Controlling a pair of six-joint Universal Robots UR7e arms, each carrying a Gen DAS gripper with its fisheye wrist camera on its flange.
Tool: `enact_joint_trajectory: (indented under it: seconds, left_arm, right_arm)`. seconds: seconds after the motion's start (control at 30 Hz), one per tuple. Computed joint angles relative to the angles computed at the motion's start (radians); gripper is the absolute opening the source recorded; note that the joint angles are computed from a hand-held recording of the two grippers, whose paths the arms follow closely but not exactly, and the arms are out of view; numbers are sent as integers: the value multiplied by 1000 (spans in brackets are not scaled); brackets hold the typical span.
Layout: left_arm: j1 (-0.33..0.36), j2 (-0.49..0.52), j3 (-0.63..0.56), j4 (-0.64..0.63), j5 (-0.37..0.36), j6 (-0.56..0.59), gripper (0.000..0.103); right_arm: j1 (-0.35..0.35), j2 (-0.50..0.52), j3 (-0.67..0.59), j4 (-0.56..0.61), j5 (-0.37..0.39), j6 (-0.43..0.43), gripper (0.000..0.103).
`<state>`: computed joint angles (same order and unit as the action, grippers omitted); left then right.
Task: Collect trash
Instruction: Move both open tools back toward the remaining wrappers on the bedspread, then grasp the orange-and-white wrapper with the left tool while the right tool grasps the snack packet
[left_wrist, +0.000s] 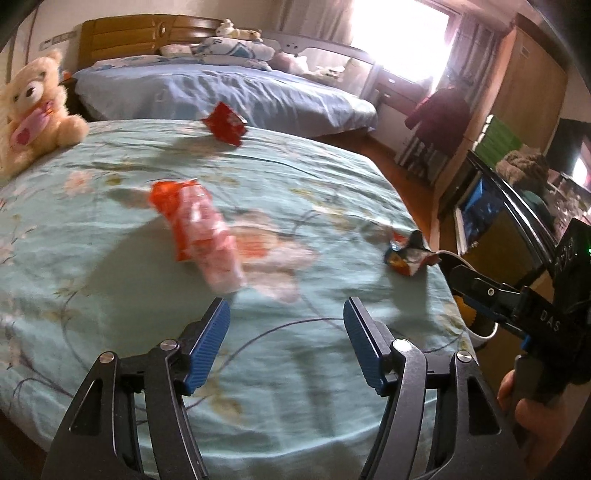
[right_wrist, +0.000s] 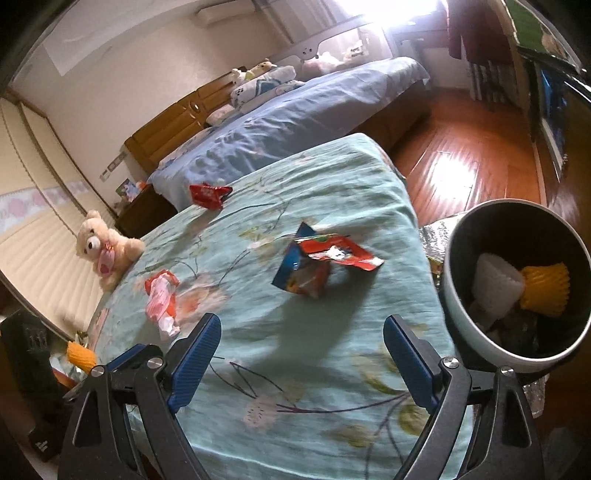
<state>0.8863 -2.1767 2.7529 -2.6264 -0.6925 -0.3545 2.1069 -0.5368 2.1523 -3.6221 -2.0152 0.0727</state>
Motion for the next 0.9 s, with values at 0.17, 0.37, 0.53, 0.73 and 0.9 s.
enact_joint_trajectory:
  seconds: [0.17, 0.37, 0.53, 0.73, 0.9]
  left_arm:
    - [45, -48, -3, 9, 1, 11, 66]
    - [112, -19, -19, -61, -13, 49, 67]
    - [151, 69, -41, -179, -18, 109, 70]
    - [233, 221, -95, -330, -41, 189, 75]
    - [295, 337, -148, -397, -62, 232, 75]
  right_arm:
    - [16, 27, -38, 26, -13, -15, 91]
    - [20, 55, -74, 45, -29, -34, 91]
    - [14, 67, -101, 52, -49, -49, 91]
    - [-10, 77, -134, 69, -59, -56, 91]
    - [-30, 93, -173, 106, -66, -61, 91]
